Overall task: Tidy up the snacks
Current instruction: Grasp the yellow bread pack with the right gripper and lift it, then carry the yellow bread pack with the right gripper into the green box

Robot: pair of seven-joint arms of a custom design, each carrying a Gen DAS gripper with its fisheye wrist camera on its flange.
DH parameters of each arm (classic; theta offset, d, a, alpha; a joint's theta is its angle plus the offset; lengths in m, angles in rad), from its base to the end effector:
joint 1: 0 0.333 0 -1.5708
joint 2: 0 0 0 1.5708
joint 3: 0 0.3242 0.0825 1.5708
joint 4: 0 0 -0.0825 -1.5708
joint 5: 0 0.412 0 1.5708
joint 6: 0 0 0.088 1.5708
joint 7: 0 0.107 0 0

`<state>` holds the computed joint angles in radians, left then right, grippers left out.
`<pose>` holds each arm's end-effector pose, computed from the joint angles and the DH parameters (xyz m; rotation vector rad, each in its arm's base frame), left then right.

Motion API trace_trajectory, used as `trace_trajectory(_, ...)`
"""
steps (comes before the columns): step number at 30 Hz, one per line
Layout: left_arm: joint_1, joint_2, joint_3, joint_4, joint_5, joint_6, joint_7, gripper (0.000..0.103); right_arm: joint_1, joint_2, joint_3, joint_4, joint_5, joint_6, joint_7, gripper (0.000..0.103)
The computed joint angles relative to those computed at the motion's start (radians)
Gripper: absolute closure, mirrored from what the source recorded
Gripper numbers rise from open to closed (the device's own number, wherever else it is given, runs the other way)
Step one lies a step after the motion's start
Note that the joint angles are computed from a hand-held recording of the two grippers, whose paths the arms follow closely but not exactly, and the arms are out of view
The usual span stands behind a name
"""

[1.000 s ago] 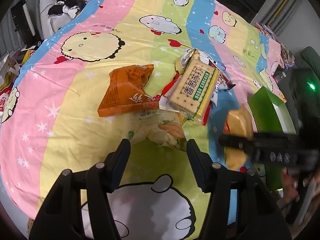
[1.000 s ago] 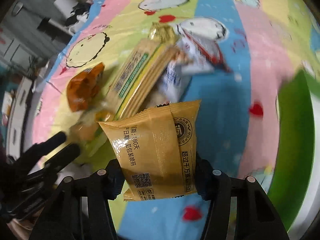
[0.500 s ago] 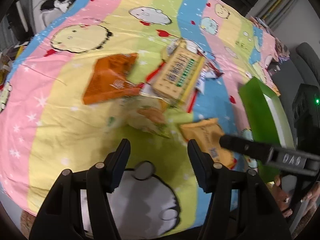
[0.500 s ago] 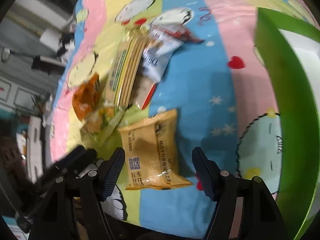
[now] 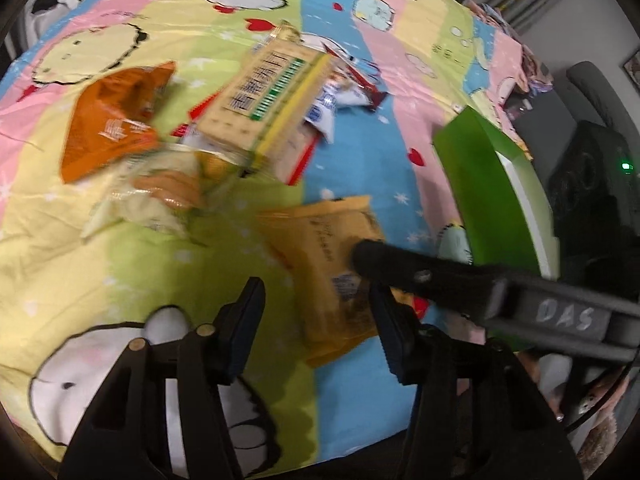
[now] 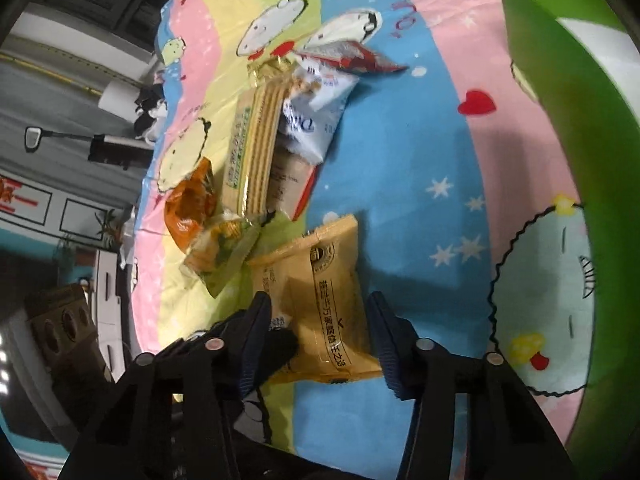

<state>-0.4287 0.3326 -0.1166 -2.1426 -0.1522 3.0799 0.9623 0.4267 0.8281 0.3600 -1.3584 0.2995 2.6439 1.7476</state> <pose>0.5515 -0.3168 0.3019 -2.3221 1.8404 -0.9298 0.6264 0.5073 0.2889 -1.9613 1.6003 0.3541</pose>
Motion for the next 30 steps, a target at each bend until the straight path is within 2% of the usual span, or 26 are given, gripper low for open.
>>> trace_trajectory(2,0.059,0.014,-0.069,0.011,-0.037,0.009,0.053,0.059,-0.009,0.007,0.011,0.0,0.011,0.001,-0.014,0.051)
trace_trajectory(3,0.067,0.02,-0.082,0.02,-0.05,0.007,0.069,0.06,-0.007,0.008,0.01,-0.001,0.011,0.004,-0.014,0.051)
trace_trajectory(4,0.045,0.019,-0.059,0.022,-0.042,0.002,0.061,0.061,-0.009,0.01,0.013,0.0,0.014,0.005,-0.019,0.051)
trace_trajectory(6,-0.034,0.017,0.024,0.028,0.009,-0.01,0.021,0.061,-0.007,0.008,0.009,-0.007,0.014,0.013,-0.018,0.052)
trace_trajectory(10,-0.111,0.008,0.105,0.032,0.091,-0.008,-0.042,0.062,-0.02,-0.026,0.022,-0.063,0.024,0.068,-0.028,0.054)
trace_trajectory(12,-0.171,-0.005,0.169,0.032,0.159,-0.001,-0.088,0.062,-0.036,-0.06,0.036,-0.11,0.032,0.112,-0.04,0.054)
trace_trajectory(16,-0.236,-0.034,0.239,0.036,0.268,0.021,-0.159,0.062,-0.06,-0.136,0.055,-0.2,0.036,0.199,-0.043,0.054)
trace_trajectory(20,-0.277,-0.052,0.281,0.053,0.355,0.037,-0.21,0.062,-0.078,-0.222,0.064,-0.3,0.02,0.3,-0.023,0.054)
trace_trajectory(23,-0.342,-0.06,0.35,0.069,0.451,0.047,-0.271,0.062,-0.107,-0.27,0.089,-0.361,0.008,0.369,-0.004,0.054)
trace_trajectory(24,-0.354,-0.06,0.361,0.077,0.478,0.05,-0.286,0.062,-0.122,-0.285,0.099,-0.381,0.002,0.389,0.0,0.054)
trace_trajectory(28,-0.35,-0.056,0.349,0.114,0.535,0.056,-0.296,0.063,-0.133,-0.339,0.093,-0.443,-0.04,0.453,0.062,0.054)
trace_trajectory(30,-0.322,-0.048,0.313,0.137,0.537,0.057,-0.274,0.063,-0.144,-0.367,0.091,-0.476,-0.06,0.484,0.089,0.054)
